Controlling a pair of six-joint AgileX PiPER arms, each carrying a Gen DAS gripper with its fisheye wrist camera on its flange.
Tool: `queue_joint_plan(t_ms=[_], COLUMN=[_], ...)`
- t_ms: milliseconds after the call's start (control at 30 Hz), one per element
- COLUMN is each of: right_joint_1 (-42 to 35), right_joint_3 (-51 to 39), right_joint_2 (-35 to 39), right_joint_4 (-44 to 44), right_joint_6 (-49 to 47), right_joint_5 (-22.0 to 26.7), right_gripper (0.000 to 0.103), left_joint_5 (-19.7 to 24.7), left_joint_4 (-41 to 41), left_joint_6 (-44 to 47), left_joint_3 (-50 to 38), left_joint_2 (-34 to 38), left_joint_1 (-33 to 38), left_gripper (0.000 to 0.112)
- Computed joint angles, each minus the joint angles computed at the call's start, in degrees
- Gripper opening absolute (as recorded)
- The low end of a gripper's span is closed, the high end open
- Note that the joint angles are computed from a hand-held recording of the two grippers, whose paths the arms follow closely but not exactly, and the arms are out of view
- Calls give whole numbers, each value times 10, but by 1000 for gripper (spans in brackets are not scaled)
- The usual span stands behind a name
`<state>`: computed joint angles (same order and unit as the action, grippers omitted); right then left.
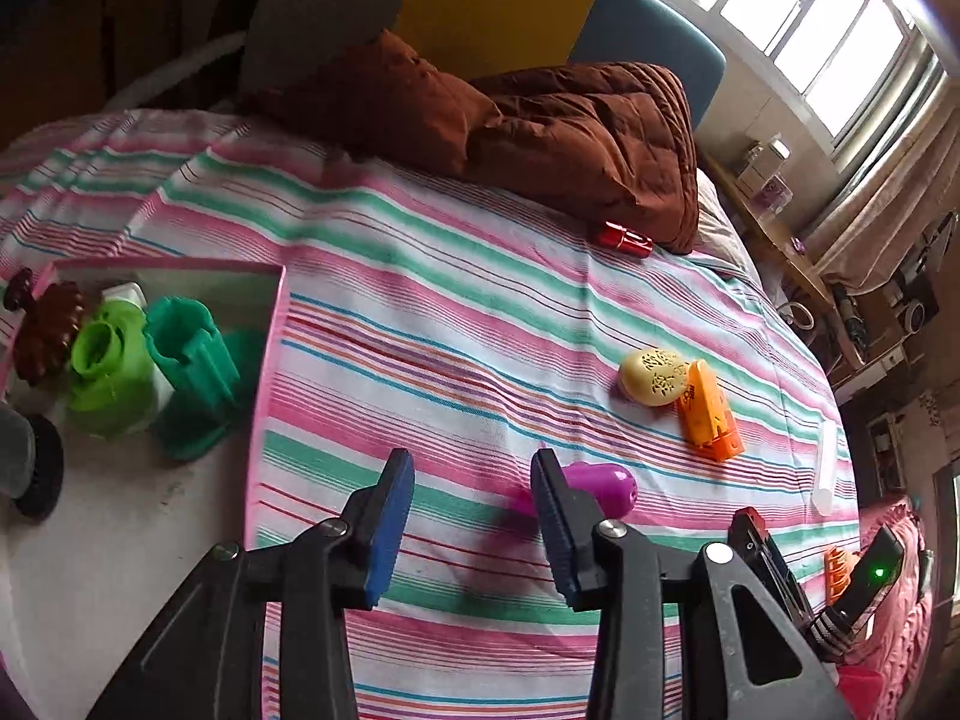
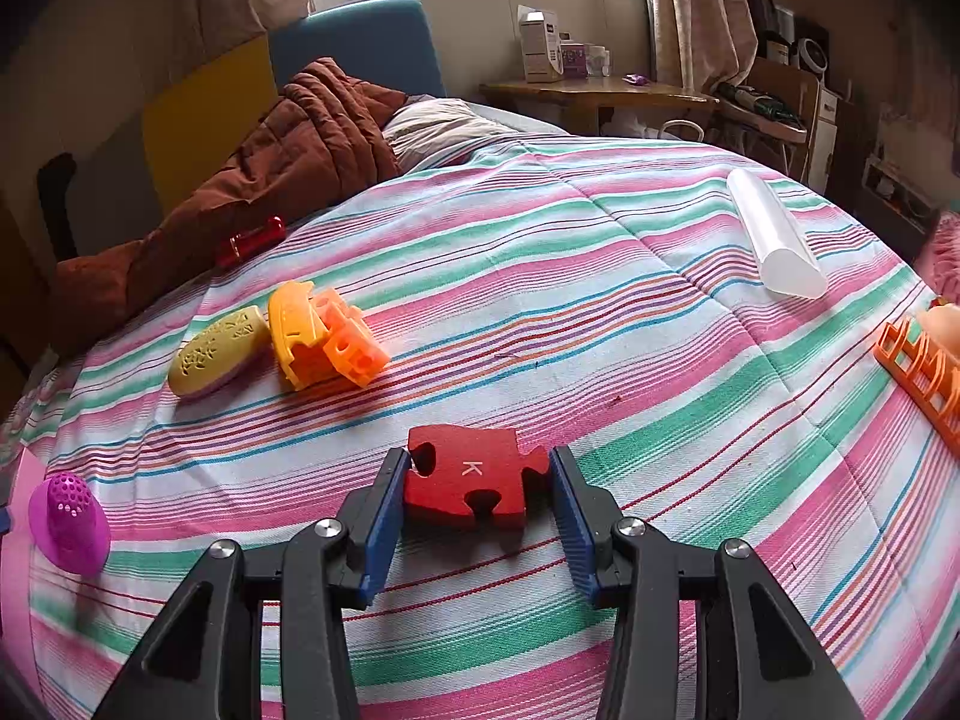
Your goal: Organize rigid objects
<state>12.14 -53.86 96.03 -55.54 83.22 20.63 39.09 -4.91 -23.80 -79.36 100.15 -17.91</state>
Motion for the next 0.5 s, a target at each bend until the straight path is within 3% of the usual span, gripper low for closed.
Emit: queue_joint_plan(t_ms=[133, 233, 367, 500], right_joint_1=[0, 0, -1, 0], right_joint_3=[-1, -1, 0, 1], right_joint_2=[1, 1, 0, 0], right_joint_4=[0, 0, -1, -3], right_joint_6=[1, 1, 1, 3], right_joint_5=[-1, -1, -2, -3], right_gripper=[48, 48, 48, 48], left_joint_5=[-22, -53, -22, 55], left_joint_4=[116, 69, 97, 112], left_joint_6=[-54, 20, 63, 104], left_joint_3=[21, 19, -41, -140], left_joint_2=[-27, -28, 13, 86], left_joint_1=[-30, -43, -92, -132], left_gripper=[40, 41, 41, 43])
